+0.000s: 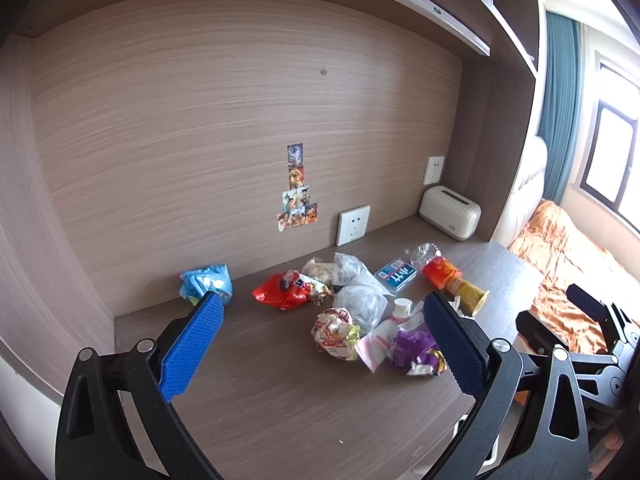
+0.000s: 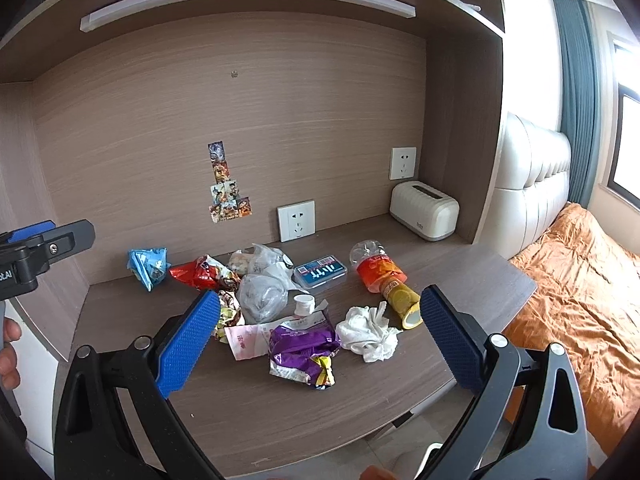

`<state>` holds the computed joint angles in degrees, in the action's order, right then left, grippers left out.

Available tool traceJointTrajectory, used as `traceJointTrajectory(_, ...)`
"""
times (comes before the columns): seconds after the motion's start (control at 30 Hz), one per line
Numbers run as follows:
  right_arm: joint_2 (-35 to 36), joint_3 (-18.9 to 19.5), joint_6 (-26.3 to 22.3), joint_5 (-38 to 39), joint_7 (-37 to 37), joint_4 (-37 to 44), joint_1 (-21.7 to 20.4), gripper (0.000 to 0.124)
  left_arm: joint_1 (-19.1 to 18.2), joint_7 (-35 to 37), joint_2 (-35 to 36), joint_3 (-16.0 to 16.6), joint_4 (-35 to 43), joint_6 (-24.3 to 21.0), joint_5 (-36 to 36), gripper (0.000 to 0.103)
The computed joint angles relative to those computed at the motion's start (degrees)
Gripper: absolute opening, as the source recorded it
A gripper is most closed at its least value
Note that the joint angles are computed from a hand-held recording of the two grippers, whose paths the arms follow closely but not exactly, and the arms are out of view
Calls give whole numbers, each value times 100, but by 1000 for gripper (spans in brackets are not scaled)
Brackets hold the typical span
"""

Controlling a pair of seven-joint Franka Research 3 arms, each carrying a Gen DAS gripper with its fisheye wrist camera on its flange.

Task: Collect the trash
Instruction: 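Move both grippers toward the trash pile on the desk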

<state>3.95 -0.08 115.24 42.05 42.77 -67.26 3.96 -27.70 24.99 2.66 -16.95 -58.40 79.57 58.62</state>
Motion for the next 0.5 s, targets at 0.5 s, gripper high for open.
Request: traceJointTrajectory(0.5, 352, 120, -88, -19, 355, 414, 8, 100, 149, -10, -121, 47, -279, -58, -304, 98)
